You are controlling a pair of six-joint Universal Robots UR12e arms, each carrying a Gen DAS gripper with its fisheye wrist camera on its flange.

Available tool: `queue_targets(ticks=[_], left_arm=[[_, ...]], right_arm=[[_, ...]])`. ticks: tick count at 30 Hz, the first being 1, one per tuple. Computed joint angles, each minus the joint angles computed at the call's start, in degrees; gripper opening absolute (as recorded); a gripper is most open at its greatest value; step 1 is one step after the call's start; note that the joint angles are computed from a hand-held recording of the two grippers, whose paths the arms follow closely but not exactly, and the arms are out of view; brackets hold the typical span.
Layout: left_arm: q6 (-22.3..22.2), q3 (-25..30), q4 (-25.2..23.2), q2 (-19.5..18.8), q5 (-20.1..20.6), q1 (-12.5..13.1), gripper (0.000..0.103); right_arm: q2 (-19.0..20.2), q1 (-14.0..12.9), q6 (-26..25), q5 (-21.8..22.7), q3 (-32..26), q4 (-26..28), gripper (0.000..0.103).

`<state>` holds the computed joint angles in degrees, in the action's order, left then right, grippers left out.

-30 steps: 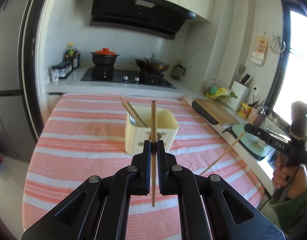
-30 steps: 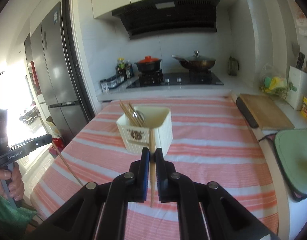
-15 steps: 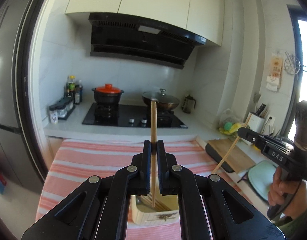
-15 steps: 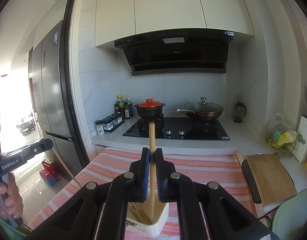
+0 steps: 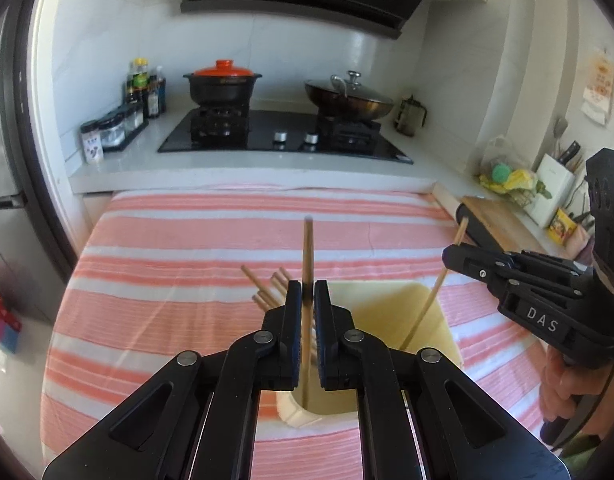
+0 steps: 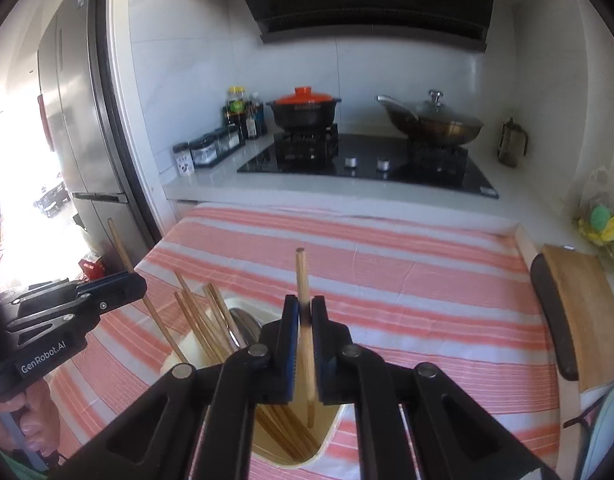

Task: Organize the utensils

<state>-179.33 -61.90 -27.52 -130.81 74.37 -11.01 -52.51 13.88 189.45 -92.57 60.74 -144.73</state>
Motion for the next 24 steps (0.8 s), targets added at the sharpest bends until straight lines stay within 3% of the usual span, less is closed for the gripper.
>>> queue_targets(ticks=[1, 2, 3, 4, 6, 8, 9, 13, 14, 15, 18, 22, 24], left_arm=[[-0.1, -0.3, 0.0, 0.2, -0.1, 0.1, 0.026], [-0.4, -0.6, 0.5, 0.5, -0.1, 0.2, 0.045], [-0.9, -1.6, 1.9, 1.0, 0.1, 0.3, 0.055], [-1.3, -2.4, 3.7, 1.6, 0.4, 0.5, 0.07], [-1.5, -5.2, 8.0, 3.4, 0.3, 0.9, 0.079], [-1.3, -7.8, 11.4, 5.3, 1.5, 1.1, 0.096], [-1.4, -9.7, 14.2, 6.4, 2.4, 1.1, 0.1], [-2.0, -17.4, 23.4, 10.9, 7.4, 0.6, 0.103], [-2.1, -19.2, 25.2, 11.8, 7.8, 0.5, 0.103], [-2.2, -21.0, 25.5, 12.9, 8.3, 0.4, 0.103], [0.1, -24.6, 21.6, 15.5, 11.2, -0.5, 0.103], [-1.3, -28.8, 22.7, 17.5, 19.2, -2.3, 0.103], [-2.1, -30.2, 21.0, 18.5, 19.5, -2.5, 0.103]], right_arm=[[0.2, -0.1, 0.5, 0.8, -0.2, 0.4, 0.01], [0.3, -0.1, 1.2, 1.2, -0.2, 0.2, 0.023], [-0.1, -0.2, 2.1, 1.5, 0.5, -1.4, 0.038], [-0.7, -0.2, 3.0, 1.7, 1.6, -3.7, 0.044], [-2.2, 0.1, 3.6, 0.8, 3.5, -6.9, 0.048], [-3.6, 0.4, 2.7, -0.6, 5.1, -9.6, 0.05], [-4.8, 0.7, 2.1, -1.6, 6.6, -11.6, 0.055], [-9.1, 2.1, -0.4, -6.4, 12.9, -19.3, 0.069], [-10.1, 2.5, -0.9, -7.7, 14.6, -20.5, 0.077], [-11.3, 3.0, -1.3, -8.5, 16.5, -21.9, 0.085], [-14.0, 4.5, -2.3, -12.2, 21.4, -24.2, 0.088], [-16.6, 7.1, -1.0, -18.7, 26.3, -25.2, 0.098], [-17.8, 8.1, 0.7, -20.2, 28.7, -26.1, 0.103]])
